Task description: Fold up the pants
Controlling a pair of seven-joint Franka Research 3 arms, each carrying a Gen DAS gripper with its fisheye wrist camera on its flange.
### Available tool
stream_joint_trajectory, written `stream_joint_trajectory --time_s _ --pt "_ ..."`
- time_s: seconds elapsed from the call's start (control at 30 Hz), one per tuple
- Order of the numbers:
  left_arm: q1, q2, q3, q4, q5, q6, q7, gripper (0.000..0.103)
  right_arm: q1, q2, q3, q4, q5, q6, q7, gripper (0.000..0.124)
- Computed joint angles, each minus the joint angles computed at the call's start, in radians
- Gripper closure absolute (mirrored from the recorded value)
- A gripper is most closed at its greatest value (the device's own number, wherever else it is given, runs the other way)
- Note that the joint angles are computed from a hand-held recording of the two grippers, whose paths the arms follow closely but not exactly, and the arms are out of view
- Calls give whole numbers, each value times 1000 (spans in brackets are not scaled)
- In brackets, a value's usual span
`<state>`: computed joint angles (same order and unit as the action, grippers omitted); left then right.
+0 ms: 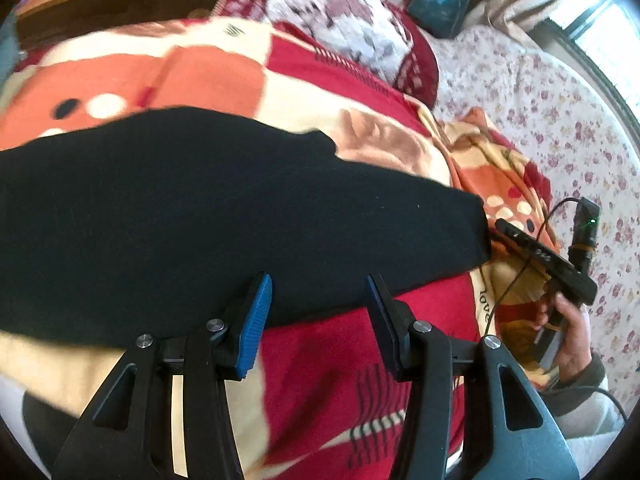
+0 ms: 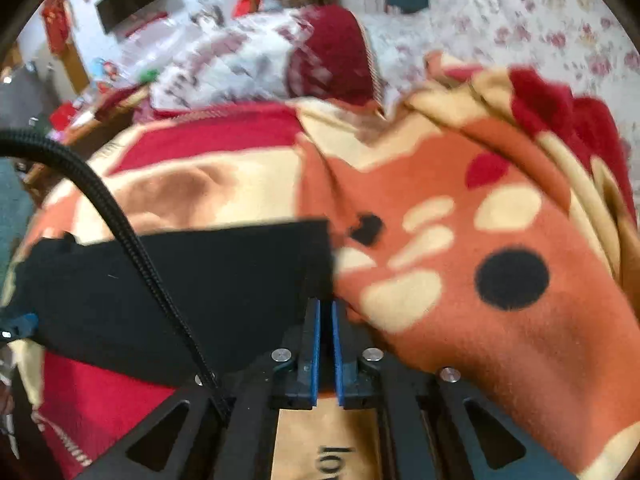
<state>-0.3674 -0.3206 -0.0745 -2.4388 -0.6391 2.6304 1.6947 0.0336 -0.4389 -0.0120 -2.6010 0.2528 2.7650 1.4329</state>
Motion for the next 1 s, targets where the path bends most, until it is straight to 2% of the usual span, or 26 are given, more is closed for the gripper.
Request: stream_joint_trajectory --time_s 0.07,0.13,0.2,0.27,0.33,0.4,0.47,0.57,0.7,1.0 --pt "24 -85 6 -65 12 16 -33 55 86 -28 -39 -6 77 19 -72 104" --pt "48 -151 23 -118 42 21 -83 55 230 -36 -113 11 220 19 -206 75" --pt "79 -218 42 -169 83 26 -150 55 388 -21 -189 49 403 -5 -375 74" --pt "114 -284 66 -219 128 32 -211 52 485 25 -218 107 527 -55 -502 74" --pt "137 -322 83 -254 164 54 -263 47 545 101 -207 183 602 -94 -598 74" --pt "161 -341 96 -280 197 65 -321 46 574 173 -178 250 644 -113 -677 74" --pt "154 -346 127 -304 203 85 -355 46 582 242 -132 316 645 -113 -715 74" --pt "147 -324 151 -312 227 105 -386 46 580 355 -85 439 665 -168 -772 74" --pt "108 -288 202 -311 203 159 -394 46 556 487 -15 594 650 -224 -775 74" --pt "116 -254 215 -306 194 196 -438 46 499 734 107 898 461 -318 -656 74"
